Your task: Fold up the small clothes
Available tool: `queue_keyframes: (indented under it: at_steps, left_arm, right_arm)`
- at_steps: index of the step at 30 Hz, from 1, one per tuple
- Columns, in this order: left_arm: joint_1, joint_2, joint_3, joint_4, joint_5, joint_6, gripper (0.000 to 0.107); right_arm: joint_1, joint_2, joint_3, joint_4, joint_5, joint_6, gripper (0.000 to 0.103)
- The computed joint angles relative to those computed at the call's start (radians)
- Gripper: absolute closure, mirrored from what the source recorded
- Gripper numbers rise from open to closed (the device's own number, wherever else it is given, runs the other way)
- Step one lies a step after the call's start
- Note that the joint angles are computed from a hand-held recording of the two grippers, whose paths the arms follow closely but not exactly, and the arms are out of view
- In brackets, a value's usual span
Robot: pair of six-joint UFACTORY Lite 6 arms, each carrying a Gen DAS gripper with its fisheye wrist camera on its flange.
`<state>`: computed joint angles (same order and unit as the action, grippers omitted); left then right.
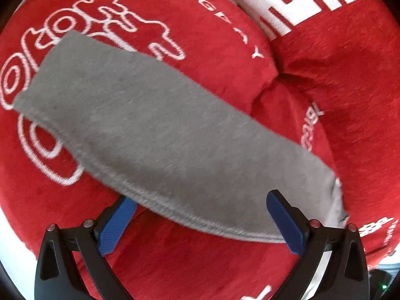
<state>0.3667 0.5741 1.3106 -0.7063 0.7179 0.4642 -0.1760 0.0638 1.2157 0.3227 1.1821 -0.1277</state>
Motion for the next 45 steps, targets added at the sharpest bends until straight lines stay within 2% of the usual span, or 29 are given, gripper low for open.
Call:
queue_keyframes:
  at_steps: [2, 3, 4, 5, 7, 8, 13, 19, 24, 31, 34, 37, 39, 41, 43, 44, 45]
  left_arm:
    - [0.007, 0.026, 0.021, -0.073, 0.023, 0.033, 0.004]
    - [0.013, 0.036, 0.028, -0.111, 0.028, 0.048, 0.009]
    - [0.016, 0.041, 0.034, -0.132, 0.029, 0.055, 0.028]
    - [0.016, 0.057, 0.054, -0.135, 0.037, 0.049, 0.039]
    - [0.021, 0.095, 0.09, -0.143, 0.061, 0.05, 0.094]
    - [0.027, 0.094, 0.088, -0.155, 0.067, 0.067, 0.101]
    - [-0.062, -0.013, 0.074, -0.059, -0.032, 0.079, 0.101]
    - [-0.242, -0.117, 0.141, 0.017, -0.036, 0.058, 0.101]
    - [-0.48, -0.136, 0.242, 0.074, -0.033, -0.057, 0.101]
    - [-0.917, 0.034, 0.506, 0.33, -0.051, -0.411, 0.101]
    - [-1.049, 0.14, 0.605, 0.47, -0.043, -0.557, 0.101]
    - [-1.147, 0.281, 0.739, 0.625, 0.021, -0.72, 0.101]
    - [-1.183, 0.31, 0.743, 0.696, 0.028, -0.792, 0.101]
    - [-1.193, 0.285, 0.69, 0.712, 0.02, -0.82, 0.091]
    - [-1.197, 0.242, 0.624, 0.727, 0.011, -0.838, 0.04]
    - [-1.204, 0.199, 0.57, 0.773, -0.005, -0.866, 0.032]
    - [-1.213, 0.142, 0.503, 0.836, -0.023, -0.902, 0.028]
  right_arm:
    - [0.011, 0.006, 0.001, 0.007, -0.005, 0.004, 0.004]
    - [0.018, 0.01, 0.003, 0.013, -0.007, 0.007, 0.004]
    - [0.02, 0.009, 0.001, 0.022, -0.006, 0.006, 0.004]
    - [0.017, 0.004, -0.005, 0.035, -0.005, -0.002, 0.004]
    - [0.018, 0.0, -0.012, 0.055, -0.005, -0.007, 0.004]
    - [0.017, -0.006, -0.017, 0.065, -0.005, -0.01, 0.006]
    - [0.001, -0.035, -0.039, 0.08, -0.001, -0.019, 0.021]
    - [-0.084, -0.091, -0.054, 0.086, 0.013, -0.034, 0.021]
    - [-0.278, -0.108, -0.013, 0.083, 0.066, -0.118, 0.021]
    - [-0.643, -0.004, 0.117, 0.057, 0.148, -0.296, 0.021]
    - [-0.781, 0.075, 0.17, 0.027, 0.167, -0.381, 0.021]
    - [-0.875, 0.145, 0.205, -0.006, 0.162, -0.441, 0.021]
    - [-0.919, 0.186, 0.224, -0.02, 0.157, -0.464, 0.021]
    - [-0.952, 0.221, 0.245, -0.032, 0.157, -0.483, 0.021]
    - [-0.958, 0.243, 0.261, -0.034, 0.158, -0.483, 0.021]
    - [-0.956, 0.25, 0.269, -0.033, 0.158, -0.486, 0.021]
    - [-0.95, 0.253, 0.28, -0.029, 0.16, -0.488, 0.021]
